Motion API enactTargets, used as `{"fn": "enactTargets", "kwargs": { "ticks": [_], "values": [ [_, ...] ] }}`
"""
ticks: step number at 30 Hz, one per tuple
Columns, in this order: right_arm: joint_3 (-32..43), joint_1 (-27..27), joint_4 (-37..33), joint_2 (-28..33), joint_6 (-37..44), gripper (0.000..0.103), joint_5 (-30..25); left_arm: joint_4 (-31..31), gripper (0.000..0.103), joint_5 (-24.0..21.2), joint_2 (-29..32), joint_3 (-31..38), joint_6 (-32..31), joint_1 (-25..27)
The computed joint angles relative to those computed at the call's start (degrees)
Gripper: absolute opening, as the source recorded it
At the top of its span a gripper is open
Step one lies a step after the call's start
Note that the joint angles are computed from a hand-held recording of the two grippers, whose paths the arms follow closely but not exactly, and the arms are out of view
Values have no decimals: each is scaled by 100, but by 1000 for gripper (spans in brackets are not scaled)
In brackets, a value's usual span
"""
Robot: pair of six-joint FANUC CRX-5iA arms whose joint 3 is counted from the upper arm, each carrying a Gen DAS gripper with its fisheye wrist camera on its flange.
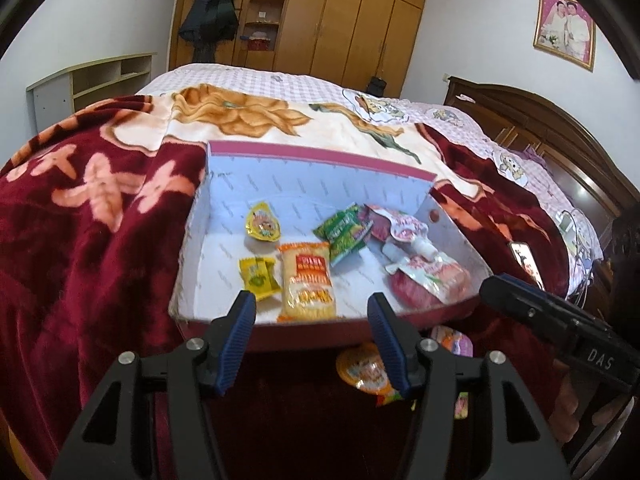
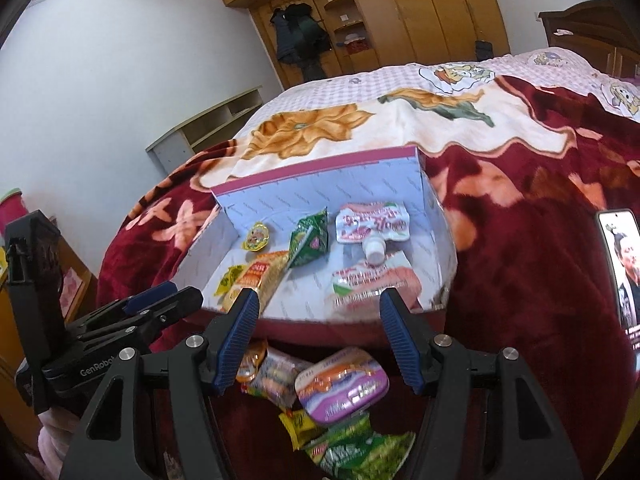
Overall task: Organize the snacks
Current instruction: 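Withdraw both grippers from the box back toward the snack pile, then grasp the orange jelly cup with the left gripper while the right gripper grasps the purple mint tin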
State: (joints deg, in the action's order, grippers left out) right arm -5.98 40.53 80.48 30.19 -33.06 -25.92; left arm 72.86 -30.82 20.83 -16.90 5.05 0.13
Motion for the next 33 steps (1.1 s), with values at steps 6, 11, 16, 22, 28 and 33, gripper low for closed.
{"fn": "enactTargets", "kwargs": {
  "ticks": [6,11,16,22,28,33],
  "values": [
    [-261,76,215,-120,-325,64,-123,-190,61,-78,-65,-144,-46,-25],
    [-475,114,314,-212,-528,64,-158,-112,61,16,-94,-298,-183,-127],
    [-721,106,567,-323,-867,64,-181,-96,61,116,-57,-368,-158,-184],
    [-827,64,631,-334,-1072,64,-98,-101,61,132,24,-373,-189,-219],
    [-876,20,726,-333,-1201,64,-1,136,60,397,103,-431,-350,-362],
    [-885,-3,734,-304,-1264,64,60,45,50,452,175,-383,-245,-372]
  ]
}}
